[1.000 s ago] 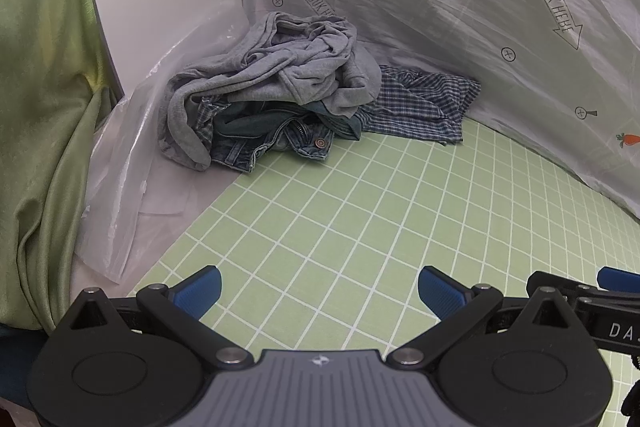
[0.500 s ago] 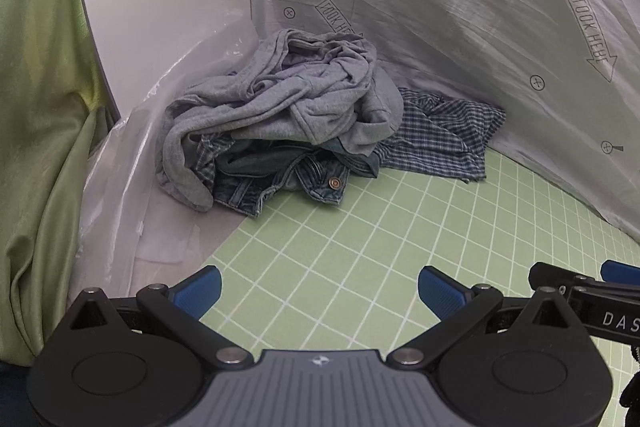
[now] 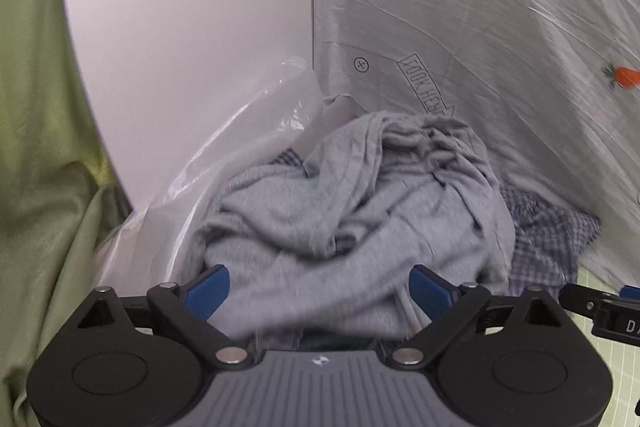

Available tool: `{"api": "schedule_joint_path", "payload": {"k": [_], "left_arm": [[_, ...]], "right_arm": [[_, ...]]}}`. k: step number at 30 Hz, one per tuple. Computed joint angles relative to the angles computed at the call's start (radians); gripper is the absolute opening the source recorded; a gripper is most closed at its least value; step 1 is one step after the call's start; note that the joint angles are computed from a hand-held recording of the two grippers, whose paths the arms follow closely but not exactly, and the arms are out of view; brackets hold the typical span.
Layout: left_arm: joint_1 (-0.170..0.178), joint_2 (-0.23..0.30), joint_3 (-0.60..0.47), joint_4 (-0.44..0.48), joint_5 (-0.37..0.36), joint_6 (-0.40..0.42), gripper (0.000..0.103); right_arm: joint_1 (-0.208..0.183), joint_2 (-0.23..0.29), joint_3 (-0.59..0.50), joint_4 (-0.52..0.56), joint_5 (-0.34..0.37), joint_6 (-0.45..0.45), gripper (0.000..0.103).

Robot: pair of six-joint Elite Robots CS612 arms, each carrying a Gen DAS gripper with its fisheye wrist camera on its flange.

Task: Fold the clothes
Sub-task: 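Reach both grippers into the clothes pile and grasp the grey garments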

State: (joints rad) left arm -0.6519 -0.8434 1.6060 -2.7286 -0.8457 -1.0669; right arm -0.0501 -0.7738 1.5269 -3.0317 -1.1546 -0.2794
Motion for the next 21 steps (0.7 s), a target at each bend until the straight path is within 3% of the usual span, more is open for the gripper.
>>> {"api": "schedule_joint_path", "payload": {"k": [7,9,10,12,15,17,19,21], "left_arm": [[0.066,0.064,-0.074,-0.053,-0.077,0.073,0.078],[0.075,0.078,-0.081,-0.094,-0.098,0.088,0.072],[0.077,0.084,-0.083,-0.107,-0.103,0.095,0.069],[0.083,0.093,-0.082,-0.152,-0.125,0.118,0.050],[0.086,0.096,-0.072,-0.210,-0.136,0.113,0.029],[0.083,0.094,-0.066,-0.235,-0.140,0.128,0.023],[0.075,0.091,-0.065,-0.237,-0.131,0.164,0.020],[0.065,0.085,-0.063,-0.242,-0.120,0.194,0.016]], "right_arm": [[0.050,0.092,-0.180,0.090,0.066,0.063,0.099],[0.060,0.115,-0.219,0.113,0.089,0.070,0.092],[0.066,0.125,-0.236,0.129,0.089,0.060,0.086],[0.073,0.141,-0.264,0.170,0.097,0.031,0.081],[0.068,0.153,-0.280,0.213,0.152,-0.016,0.068],[0.059,0.148,-0.262,0.184,0.175,-0.051,0.053],[0.051,0.140,-0.236,0.147,0.192,-0.078,0.024],[0.045,0.126,-0.205,0.105,0.198,-0.084,0.017]]}}
